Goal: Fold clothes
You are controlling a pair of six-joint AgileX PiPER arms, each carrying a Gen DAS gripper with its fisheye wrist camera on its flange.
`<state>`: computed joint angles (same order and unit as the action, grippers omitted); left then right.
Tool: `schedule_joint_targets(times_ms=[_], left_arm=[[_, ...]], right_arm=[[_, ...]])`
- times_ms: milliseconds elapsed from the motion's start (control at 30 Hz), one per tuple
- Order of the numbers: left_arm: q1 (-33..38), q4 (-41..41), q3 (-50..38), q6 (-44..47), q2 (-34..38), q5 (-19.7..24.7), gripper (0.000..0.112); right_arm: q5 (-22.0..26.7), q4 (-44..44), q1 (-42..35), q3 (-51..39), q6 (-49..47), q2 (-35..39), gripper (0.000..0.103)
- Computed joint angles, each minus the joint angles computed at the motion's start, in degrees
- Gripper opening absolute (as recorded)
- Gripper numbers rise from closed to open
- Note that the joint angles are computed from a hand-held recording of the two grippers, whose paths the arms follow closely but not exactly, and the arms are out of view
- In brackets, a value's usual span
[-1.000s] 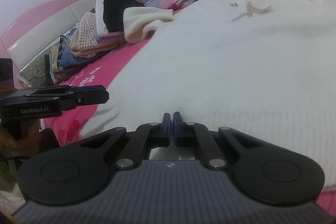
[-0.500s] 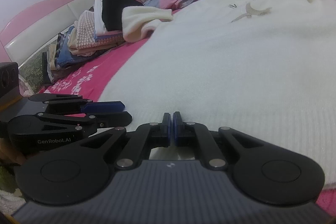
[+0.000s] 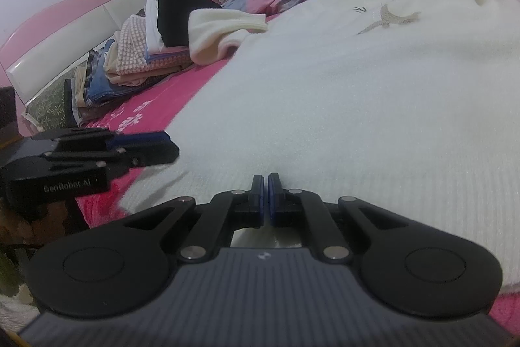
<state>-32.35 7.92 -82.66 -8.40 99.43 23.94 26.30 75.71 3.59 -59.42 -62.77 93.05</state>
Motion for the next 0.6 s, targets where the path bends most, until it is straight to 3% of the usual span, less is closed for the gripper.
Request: schedule_joint_targets(times_ms=[100,233,333,500,600], left_arm=[[-0.6,4.6,0.6,-4.8,-0.8,-1.2,0.025],[-1.1,1.3,1.0,-1.2,-1.2,-1.5,0.024],[-2.1,1.1,1.4,-0.1,-0.5,-0.7,0.017],[-2.4,-2.1,3.1,2.8,0.4,-1.2,0.013],[-1.5,-5.5,4.5,5.1,0.1,-2.8,0.013]], right_arm=[[-0.2,0.0,0.1,0.1,0.1,0.0,0.001],[-0.3,-1.4,0.2,-0.4,1.4,0.1,0.001],[-0.1,-3.9,0.3,-1.1,3.9,0.2,0.001],[4.8,-17.5,-0.6,-7.8,18.8,1.0,0.004],[5.8,-23.1,0.4,-13.8,22.3,2.3,0.005]])
